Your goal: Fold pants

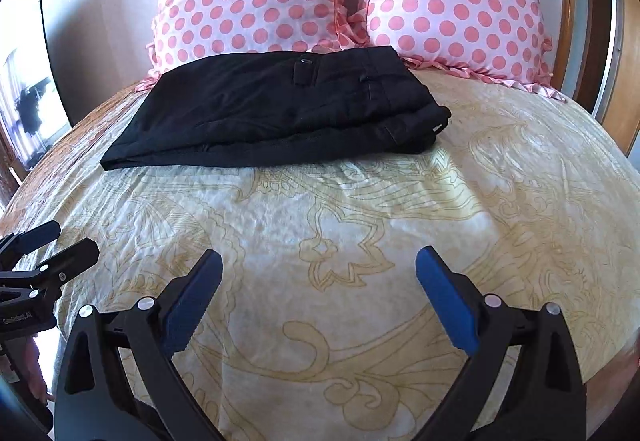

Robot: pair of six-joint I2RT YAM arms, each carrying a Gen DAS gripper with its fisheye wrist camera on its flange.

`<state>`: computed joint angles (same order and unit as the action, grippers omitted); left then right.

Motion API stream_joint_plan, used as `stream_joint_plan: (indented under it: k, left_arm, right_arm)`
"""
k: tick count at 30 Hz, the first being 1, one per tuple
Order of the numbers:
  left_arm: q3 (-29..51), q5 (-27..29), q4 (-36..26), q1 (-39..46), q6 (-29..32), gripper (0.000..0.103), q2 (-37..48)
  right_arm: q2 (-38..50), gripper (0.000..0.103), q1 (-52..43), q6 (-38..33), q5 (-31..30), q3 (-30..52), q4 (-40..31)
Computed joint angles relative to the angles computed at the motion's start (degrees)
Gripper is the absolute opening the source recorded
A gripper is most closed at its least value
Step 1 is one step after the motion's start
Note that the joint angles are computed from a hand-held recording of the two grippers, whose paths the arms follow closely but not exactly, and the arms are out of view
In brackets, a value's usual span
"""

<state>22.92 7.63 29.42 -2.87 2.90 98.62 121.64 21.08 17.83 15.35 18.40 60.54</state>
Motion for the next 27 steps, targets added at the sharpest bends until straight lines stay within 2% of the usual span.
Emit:
stream_joint_plan:
  k: [8, 15, 27]
  left_arm:
    - [-2.2, -5.1, 6.2, -1.8, 2.0, 0.101, 2.2]
    - [-3.8, -5.1, 10.5, -1.6, 1.5, 0.101, 3.4]
    - [-4.7, -6.2, 12.9, -2.2, 0.5, 0.101, 3.9]
  right_arm:
    - [0.9, 0.102, 1.3, -0.8, 2.6, 0.7, -0.8]
    - [2.7, 0.102, 1.5, -1.0, 3.4, -0.3, 3.2]
    - [4.6, 0.102, 2.0, -0.6, 4.7, -1.2, 7.2]
